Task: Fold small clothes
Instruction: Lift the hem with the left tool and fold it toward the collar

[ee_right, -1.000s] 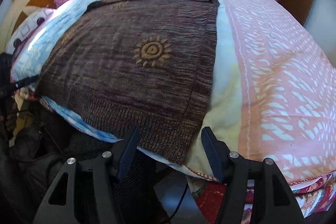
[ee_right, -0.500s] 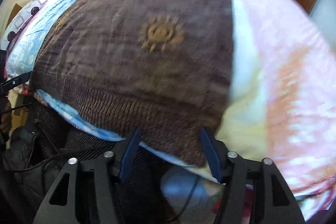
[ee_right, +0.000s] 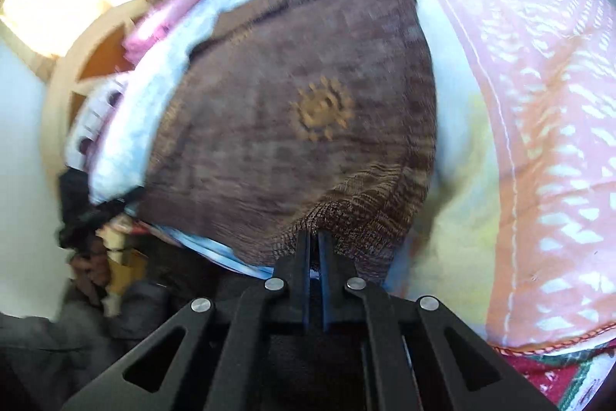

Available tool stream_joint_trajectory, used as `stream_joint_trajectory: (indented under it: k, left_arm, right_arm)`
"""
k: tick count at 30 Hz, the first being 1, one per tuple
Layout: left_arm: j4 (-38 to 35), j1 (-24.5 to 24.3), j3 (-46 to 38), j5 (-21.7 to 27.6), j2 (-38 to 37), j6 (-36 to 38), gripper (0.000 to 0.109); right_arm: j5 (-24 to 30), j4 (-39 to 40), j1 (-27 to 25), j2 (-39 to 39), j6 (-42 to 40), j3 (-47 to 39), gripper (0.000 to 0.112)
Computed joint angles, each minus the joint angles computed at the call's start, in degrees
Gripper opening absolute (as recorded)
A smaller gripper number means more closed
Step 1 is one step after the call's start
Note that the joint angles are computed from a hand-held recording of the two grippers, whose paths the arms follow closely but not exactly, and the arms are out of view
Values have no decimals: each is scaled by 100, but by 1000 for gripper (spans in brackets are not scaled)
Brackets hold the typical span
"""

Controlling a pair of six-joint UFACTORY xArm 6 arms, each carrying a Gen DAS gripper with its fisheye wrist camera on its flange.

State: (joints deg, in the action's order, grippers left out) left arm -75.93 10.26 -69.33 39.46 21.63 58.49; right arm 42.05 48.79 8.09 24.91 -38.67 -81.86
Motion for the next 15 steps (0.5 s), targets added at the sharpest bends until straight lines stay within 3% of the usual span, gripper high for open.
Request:
stream_joint_trajectory:
  k: [7,10,12,15]
  left_arm:
    - [688,-282,-18,-335,-153,-48,8]
    - [1237,-269,-83,-421,-16,-480,30]
    - [1041,-162,-111,-133,19,-411,39]
    - [1024,-161,-31,-90,-33,-287,44]
  right_arm:
    - [-208,58,-39,-106,100,120,4]
    - [-161,22,-149,-68,181,112,4]
    - [-206,64,-167,-98,162,142,3]
    - [-344,140,-184,-134,98,164,4]
